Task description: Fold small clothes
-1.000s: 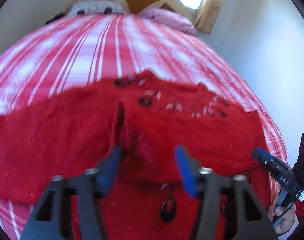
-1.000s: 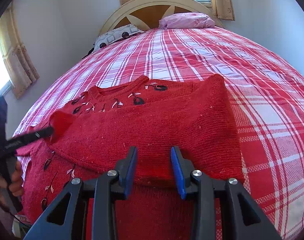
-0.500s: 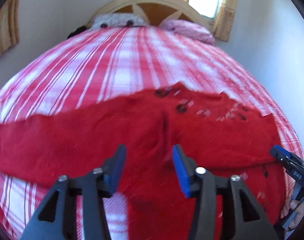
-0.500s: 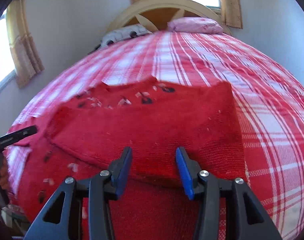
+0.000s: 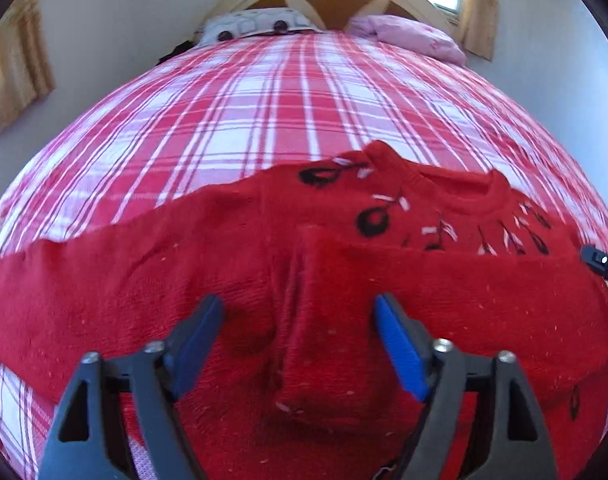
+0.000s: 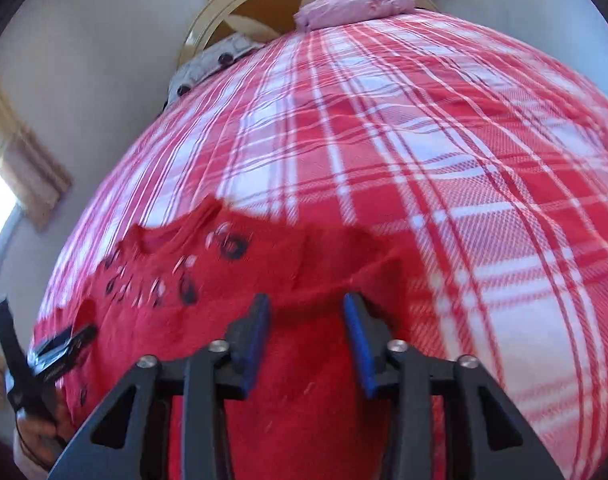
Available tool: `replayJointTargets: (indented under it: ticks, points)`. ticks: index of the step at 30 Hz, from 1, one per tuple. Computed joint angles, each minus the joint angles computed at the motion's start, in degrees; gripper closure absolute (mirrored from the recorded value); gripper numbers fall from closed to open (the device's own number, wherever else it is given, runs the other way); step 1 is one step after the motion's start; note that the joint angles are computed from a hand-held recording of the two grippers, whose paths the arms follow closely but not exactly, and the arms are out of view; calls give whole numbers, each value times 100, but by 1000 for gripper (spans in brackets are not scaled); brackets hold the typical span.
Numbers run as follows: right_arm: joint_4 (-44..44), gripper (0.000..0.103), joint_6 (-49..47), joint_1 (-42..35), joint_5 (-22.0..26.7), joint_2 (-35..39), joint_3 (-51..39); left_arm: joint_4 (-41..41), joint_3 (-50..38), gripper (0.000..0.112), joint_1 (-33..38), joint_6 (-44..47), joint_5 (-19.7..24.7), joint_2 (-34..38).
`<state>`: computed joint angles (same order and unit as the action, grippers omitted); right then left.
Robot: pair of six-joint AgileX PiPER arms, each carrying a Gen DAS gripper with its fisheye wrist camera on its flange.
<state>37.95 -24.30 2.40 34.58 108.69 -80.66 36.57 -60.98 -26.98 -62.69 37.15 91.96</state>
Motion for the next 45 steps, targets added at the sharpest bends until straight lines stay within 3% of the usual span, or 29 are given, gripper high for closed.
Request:
replayJointTargets:
  ticks: [1, 4, 7, 9, 11, 13, 16, 17, 20, 24, 26, 30, 33, 35, 36, 38, 40, 43, 45]
  points:
    - [73, 82, -31, -67, -107, 82, -52, -42, -15, 21, 34, 36, 23, 19]
    - [890, 82, -347, -338, 85, 296, -213, -45, -11, 16, 52, -9, 29, 57]
    - [1019, 82, -320, -458, 96, 194, -202, 122, -74, 12, -50, -170, 203, 132]
    - [1176, 81, -519, -448, -333, -346, 312, 120, -112, 9, -53, -207, 249, 165]
    - [1555, 81, -1060, -467, -302, -768, 760, 18, -118, 9, -2, -168, 208, 161]
    - [1388, 80, -1278, -310, -334, -1361, 1430, 31, -117, 9, 4, -177, 197, 170]
    - [1029, 79, -1336, -110, -280, -1684, 2137, 115, -129, 9, -38, -259, 244, 190]
    - [1051, 79, -1476, -34, -528, -1804, 2457, 114, -128, 9, -36, -261, 240, 192]
    - [1923, 79, -2271, -227, -616, -1995, 2909, 96, -110, 9, -32, -268, 204, 183]
    - [1397, 79, -1522, -312, -415, -2152, 2763, 93, -66, 9, -21, -288, 143, 157]
    - [479, 79, -574, 24, -909, -2572, 2938, 62, -38, 9, 9, -278, 76, 145]
    - [51, 79, 153, 788, -1476, -3103, 3123, 106, -113, 9, -37, -279, 199, 177]
    - [717, 63, -216, 1308, -1593, -3184, 3082, 206, 127, 9, -36, -382, 226, -162]
    - [597, 43, -60, 1867, -1765, -3153, 2991, 789, 556, 9, -102, -1039, 327, -660]
    - [788, 42, -262, 1971, -1788, -3158, 3010, 923, 801, 9, -32, -1169, 292, -993]
    - [842, 42, -315, 2336, -1844, -3118, 2989, 956, 1256, 9, 315, -1165, 164, -1708]
    - [324, 42, 178, 2596, -1851, -3020, 2900, 607, 1568, 9, 1042, -659, 1, -2348]
    - [-287, 42, 766, 2847, -1925, -2935, 2855, -79, 1873, 9, 2761, 471, -307, -2973]
    - [-197, 42, 716, 2884, -1922, -2950, 2911, -420, 1890, 9, 3906, 1097, -461, -2953]
